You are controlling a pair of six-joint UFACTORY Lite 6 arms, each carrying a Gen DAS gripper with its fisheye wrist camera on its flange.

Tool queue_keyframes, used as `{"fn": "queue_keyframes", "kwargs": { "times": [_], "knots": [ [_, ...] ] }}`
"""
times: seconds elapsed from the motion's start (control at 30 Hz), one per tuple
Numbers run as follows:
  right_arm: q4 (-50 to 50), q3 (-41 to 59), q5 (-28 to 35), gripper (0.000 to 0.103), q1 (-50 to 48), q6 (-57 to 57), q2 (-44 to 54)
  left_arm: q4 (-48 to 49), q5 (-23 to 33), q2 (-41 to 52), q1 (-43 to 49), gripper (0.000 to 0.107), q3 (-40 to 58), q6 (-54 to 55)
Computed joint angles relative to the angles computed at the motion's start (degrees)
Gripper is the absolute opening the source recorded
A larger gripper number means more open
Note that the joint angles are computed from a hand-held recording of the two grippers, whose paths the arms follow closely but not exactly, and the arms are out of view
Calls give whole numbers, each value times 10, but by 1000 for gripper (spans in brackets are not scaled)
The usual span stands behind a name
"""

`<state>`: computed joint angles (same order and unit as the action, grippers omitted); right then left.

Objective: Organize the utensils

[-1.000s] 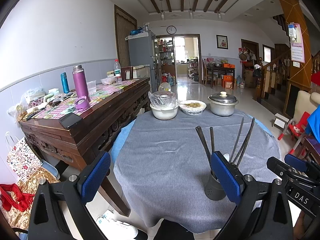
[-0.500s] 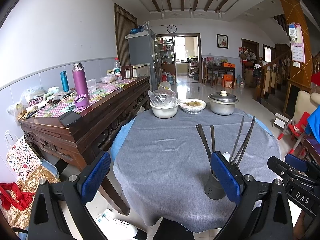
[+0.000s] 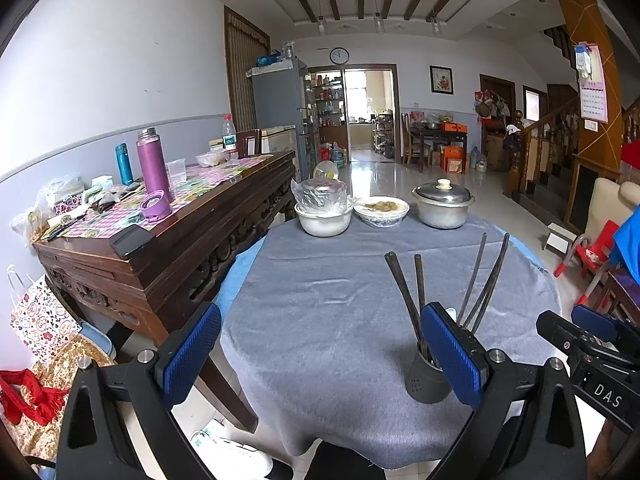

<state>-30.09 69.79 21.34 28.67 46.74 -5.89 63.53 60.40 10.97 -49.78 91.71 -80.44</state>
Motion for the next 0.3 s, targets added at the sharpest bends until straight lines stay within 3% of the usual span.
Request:
{"fn": "queue_keyframes", "kwargs": {
  "times": [0.2, 0.3],
  "knots": [
    [50, 20, -14, 68, -24, -52, 38, -10, -34, 23, 29, 100, 15, 11],
    [26, 22, -27, 68, -40, -26, 56, 1, -50, 43, 51, 100, 18, 2]
  ]
}}
